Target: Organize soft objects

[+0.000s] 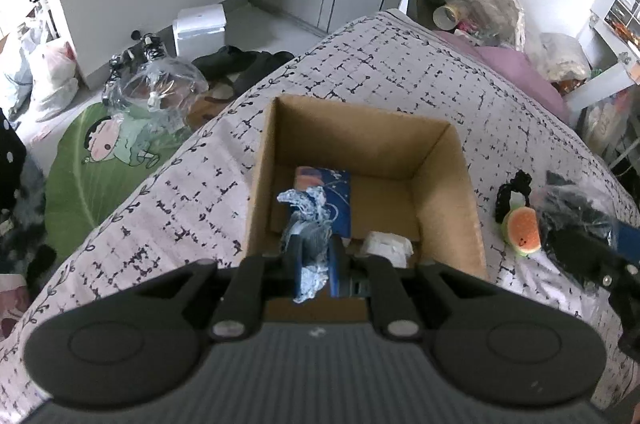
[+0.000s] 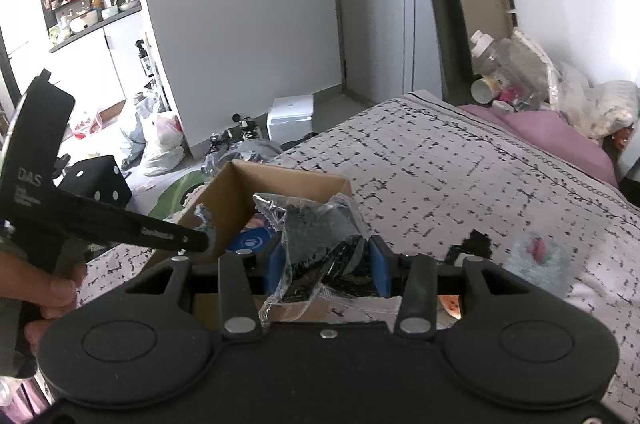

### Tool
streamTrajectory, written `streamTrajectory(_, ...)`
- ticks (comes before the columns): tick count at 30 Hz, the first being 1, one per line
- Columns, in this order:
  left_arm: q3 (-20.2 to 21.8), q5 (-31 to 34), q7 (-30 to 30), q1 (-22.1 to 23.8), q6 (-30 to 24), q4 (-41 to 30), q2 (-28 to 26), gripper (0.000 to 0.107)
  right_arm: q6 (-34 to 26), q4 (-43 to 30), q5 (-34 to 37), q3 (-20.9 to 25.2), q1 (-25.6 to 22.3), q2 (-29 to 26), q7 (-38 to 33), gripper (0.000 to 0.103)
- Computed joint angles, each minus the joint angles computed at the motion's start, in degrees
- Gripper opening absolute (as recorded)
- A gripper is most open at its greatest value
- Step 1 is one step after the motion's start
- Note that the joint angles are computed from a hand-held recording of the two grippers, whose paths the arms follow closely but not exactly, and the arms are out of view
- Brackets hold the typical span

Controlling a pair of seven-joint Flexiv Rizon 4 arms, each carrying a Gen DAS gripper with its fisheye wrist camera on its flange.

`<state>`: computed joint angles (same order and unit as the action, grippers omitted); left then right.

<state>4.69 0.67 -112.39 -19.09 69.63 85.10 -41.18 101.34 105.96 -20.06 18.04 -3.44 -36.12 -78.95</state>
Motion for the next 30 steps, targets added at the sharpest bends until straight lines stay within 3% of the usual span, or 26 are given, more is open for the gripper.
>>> streamTrajectory(5,-0.8,-0.8,1.0,0.8,-1.3,-1.5,-1.3,0.012,-0.5,-1.4,-0.4,1.0,0.0,-1.1,-0.3,0.043)
streamTrajectory(13,1.3,1.3,-1.4,-0.7,-3.6,-3.5,-2.1,0.015,-2.0,-3.7,0.1,0.5,1.6,-2.4,-1.0,0.043)
streamTrajectory(17,-0.3,0.1,-1.3,0.7,-4.0,-2.5,-1.5,0.017,-2.9,-5.2,0.4,0.8,2.0,-3.1,-1.8,0.043)
streamTrajectory(25,-2.7,-2.5,-0.5,2.3,2.4,1.2,0.3,0.063,-4.1,-7.3,1.5,1.1,3.2,-3.9,-3.7,0.043)
streamTrajectory(30,0.1,-2.2,-2.5,0.5,2.6,0.9,0.8,0.079,-5.5,-9.7,2.1,2.4,2.5,-5.1,-4.9,0.043)
